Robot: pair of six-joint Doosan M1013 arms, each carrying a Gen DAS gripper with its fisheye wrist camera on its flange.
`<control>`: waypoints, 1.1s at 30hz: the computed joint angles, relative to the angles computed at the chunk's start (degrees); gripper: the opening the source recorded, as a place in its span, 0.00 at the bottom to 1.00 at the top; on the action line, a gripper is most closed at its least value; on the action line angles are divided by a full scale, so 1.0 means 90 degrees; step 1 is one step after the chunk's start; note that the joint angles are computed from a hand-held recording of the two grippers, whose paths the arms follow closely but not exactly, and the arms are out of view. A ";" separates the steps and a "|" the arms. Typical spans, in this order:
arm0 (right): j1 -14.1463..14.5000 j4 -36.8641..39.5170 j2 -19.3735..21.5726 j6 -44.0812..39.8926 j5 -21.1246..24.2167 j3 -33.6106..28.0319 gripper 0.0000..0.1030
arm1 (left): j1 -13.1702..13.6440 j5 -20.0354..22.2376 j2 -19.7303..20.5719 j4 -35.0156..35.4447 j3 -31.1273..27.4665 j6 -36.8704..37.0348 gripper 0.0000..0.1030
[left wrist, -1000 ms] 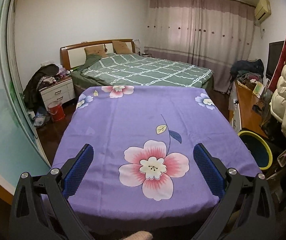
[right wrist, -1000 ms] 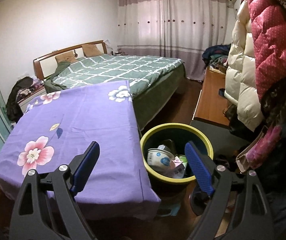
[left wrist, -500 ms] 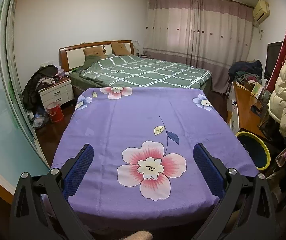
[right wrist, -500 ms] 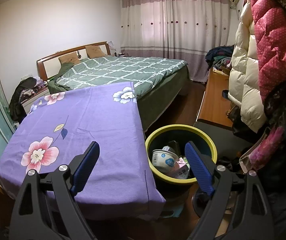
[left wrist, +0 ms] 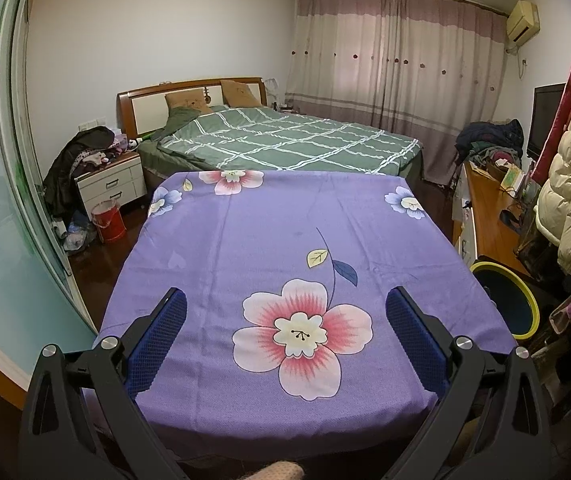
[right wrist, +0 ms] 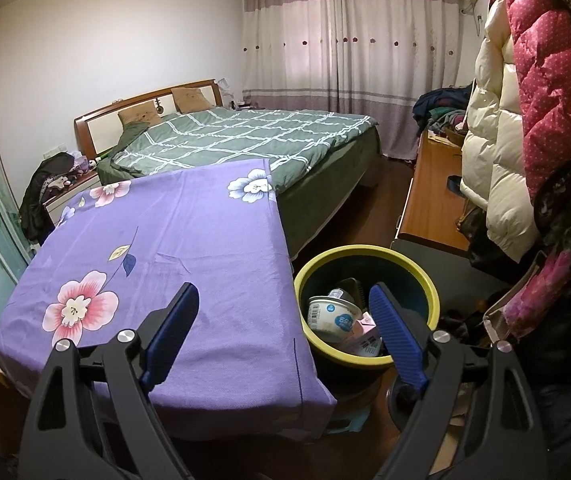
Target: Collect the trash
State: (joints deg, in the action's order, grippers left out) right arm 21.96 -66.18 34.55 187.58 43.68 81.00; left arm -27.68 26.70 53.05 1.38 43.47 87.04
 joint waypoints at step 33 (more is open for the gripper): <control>-0.0008 0.0038 0.0026 -0.0029 -0.0031 -0.0029 0.80 | -0.0025 0.0238 0.0121 -0.0077 -0.0183 0.0084 0.95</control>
